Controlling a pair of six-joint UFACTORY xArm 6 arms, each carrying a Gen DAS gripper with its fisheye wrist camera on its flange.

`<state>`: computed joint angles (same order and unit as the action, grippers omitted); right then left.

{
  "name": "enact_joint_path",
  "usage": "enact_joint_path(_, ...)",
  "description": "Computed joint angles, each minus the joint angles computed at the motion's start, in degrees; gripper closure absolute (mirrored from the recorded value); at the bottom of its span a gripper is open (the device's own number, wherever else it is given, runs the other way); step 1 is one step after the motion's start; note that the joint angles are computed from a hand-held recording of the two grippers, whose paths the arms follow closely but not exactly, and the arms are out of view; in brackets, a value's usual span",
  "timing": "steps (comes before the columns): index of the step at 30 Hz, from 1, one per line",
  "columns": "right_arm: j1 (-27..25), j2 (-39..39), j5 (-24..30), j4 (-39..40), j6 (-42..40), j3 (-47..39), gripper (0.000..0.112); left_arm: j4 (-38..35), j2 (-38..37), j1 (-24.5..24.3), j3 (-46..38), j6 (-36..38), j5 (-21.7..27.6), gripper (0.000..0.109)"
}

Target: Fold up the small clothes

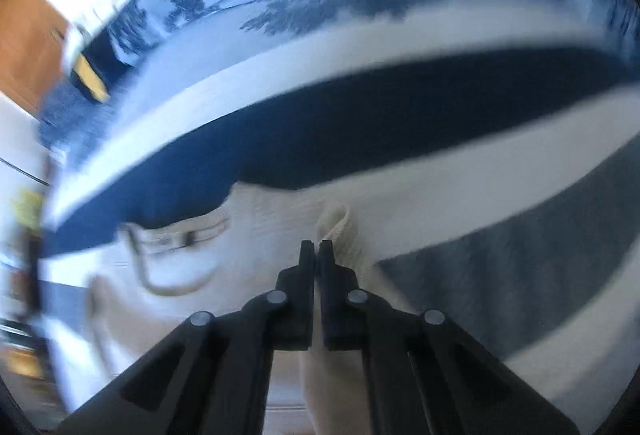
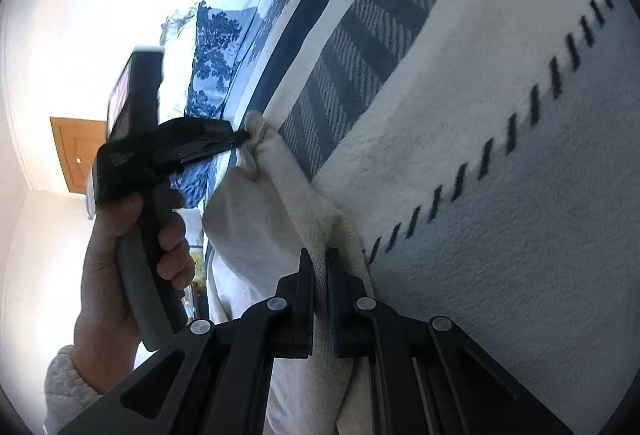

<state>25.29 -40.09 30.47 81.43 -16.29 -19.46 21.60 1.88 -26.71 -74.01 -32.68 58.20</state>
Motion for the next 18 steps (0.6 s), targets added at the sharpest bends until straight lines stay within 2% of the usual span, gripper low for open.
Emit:
enact_joint_path(3, -0.5, -2.6, -1.3, -1.2, 1.8, 1.5, 0.106, -17.8, -2.7, 5.2, 0.6, 4.4, -6.9, 0.107)
enact_joint_path(5, -0.8, -4.0, -2.0, -1.5, 2.4, 2.4, 0.106, -22.3, -2.5, 7.3, -0.4, 6.2, -9.3, 0.107)
enact_joint_path(7, 0.1, -4.3, -3.3, -4.0, 4.1, 2.4, 0.107, -18.8, -0.7, 6.9, -1.7, 3.4, -10.0, 0.109)
enact_joint_path(8, 0.8, -4.5, -3.9, -5.8, 5.1, 2.5, 0.107, -13.7, -0.2, 6.3, -1.8, 0.6, -9.7, 0.109)
enact_joint_path(10, 1.1, -3.0, -3.4, -11.0, 7.9, 1.5, 0.107, -9.3, 0.2, 5.5, -2.2, 0.4, -6.9, 0.109)
enact_joint_path(12, 0.7, -2.1, -3.0, -10.1, 7.5, 1.3, 0.106, -13.9, -1.5, 5.9, 1.2, 1.0, -9.0, 0.108)
enact_joint_path(14, -1.0, -1.8, -0.9, -5.1, 4.0, 1.2, 0.104, -14.0, -4.1, 6.3, 4.4, 2.4, -10.0, 0.106)
enact_joint_path(15, -1.6, -2.1, -0.6, -5.1, 4.4, 1.4, 0.103, -13.0, -6.1, 5.9, 6.5, 3.2, -9.7, 0.097)
enact_joint_path(16, -1.9, -2.1, -0.4, -5.5, 4.6, 1.4, 0.102, -12.3, -7.8, 5.6, 8.1, 4.3, -8.4, 0.084)
enact_joint_path(18, -2.3, -2.1, 0.0, -6.3, 5.0, 1.3, 0.102, -11.1, -13.2, 4.5, 13.0, 5.9, -6.9, 0.076)
